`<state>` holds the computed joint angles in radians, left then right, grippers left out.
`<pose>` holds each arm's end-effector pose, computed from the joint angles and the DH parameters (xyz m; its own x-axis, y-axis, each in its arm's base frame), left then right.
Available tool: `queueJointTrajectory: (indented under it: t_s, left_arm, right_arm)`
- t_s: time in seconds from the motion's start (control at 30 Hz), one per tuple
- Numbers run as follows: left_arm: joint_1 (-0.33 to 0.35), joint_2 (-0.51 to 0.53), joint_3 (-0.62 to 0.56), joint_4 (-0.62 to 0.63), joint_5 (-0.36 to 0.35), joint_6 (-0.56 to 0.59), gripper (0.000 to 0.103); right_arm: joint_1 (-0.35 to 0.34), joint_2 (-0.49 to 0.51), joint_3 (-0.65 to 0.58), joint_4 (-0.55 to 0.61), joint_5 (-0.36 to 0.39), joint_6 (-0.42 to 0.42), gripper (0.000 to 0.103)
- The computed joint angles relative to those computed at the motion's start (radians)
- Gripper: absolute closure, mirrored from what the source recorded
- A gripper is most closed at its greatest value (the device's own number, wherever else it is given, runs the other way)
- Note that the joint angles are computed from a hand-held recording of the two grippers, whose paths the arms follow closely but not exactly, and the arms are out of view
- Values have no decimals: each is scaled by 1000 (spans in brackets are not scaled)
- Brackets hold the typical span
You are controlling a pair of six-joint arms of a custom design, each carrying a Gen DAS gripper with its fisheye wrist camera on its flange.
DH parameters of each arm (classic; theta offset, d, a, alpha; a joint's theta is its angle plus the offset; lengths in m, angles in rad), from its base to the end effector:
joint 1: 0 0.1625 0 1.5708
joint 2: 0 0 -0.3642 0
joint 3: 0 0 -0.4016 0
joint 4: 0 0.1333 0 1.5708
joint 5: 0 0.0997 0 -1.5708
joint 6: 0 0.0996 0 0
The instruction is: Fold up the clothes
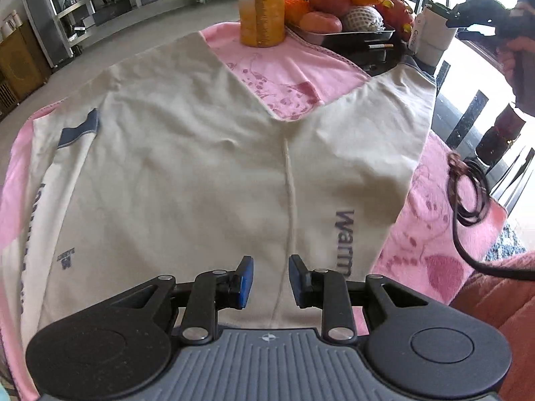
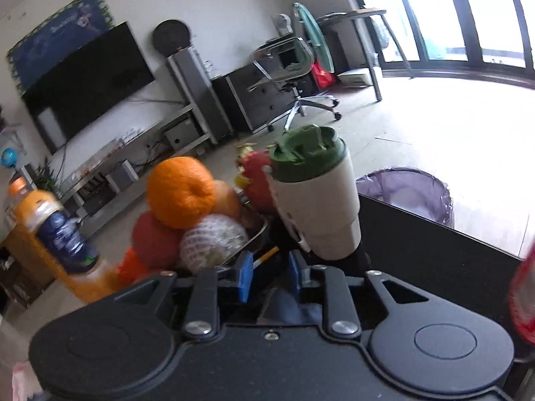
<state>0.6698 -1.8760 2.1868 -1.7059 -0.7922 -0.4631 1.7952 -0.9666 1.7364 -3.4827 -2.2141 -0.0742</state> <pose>-0.1550 -0.3820 0.2998 -0.6541 0.2944 -0.6967 0.5361 0.8302 -0.1525 0.2073 -0.5776 0.2403 -0.8921 0.3228 0.3161 -0.1591 0.4304 -0.8885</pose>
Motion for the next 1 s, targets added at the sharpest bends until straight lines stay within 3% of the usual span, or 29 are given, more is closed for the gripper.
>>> queueJointTrajectory:
  t_s: [0.07, 0.2, 0.27, 0.33, 0.57, 0.67, 0.77, 0.9, 1.0]
  left_arm:
    - [-3, -33, 5, 30, -12, 4, 75]
    - [-1, -89, 25, 55, -46, 16, 75]
    - [9, -83, 49, 8, -63, 34, 76]
    - [14, -63, 77, -46, -54, 66, 76]
    - [42, -5, 102, -97, -45, 158, 75]
    - [45, 4, 88, -70, -45, 179, 75]
    - [47, 3, 87, -69, -49, 197, 75]
    - [49, -4, 94, -84, -52, 213, 75]
    - [47, -30, 114, -105, -52, 210, 75]
  right_arm:
    - [19, -52, 39, 111, 5, 103, 75]
    - [14, -122, 96, 236, 103, 244, 73]
    - [9, -95, 85, 225, 97, 217, 74]
    - [-9, -50, 55, 210, 92, 188, 91]
    - [-65, 91, -103, 329, 17, 173, 91]
    - [-58, 175, -202, 416, -131, 131, 95]
    - [-50, 244, -265, 333, -216, 13, 101]
    - [-49, 299, -312, 232, -239, -116, 103]
    - [-29, 262, -284, 284, -239, -66, 98]
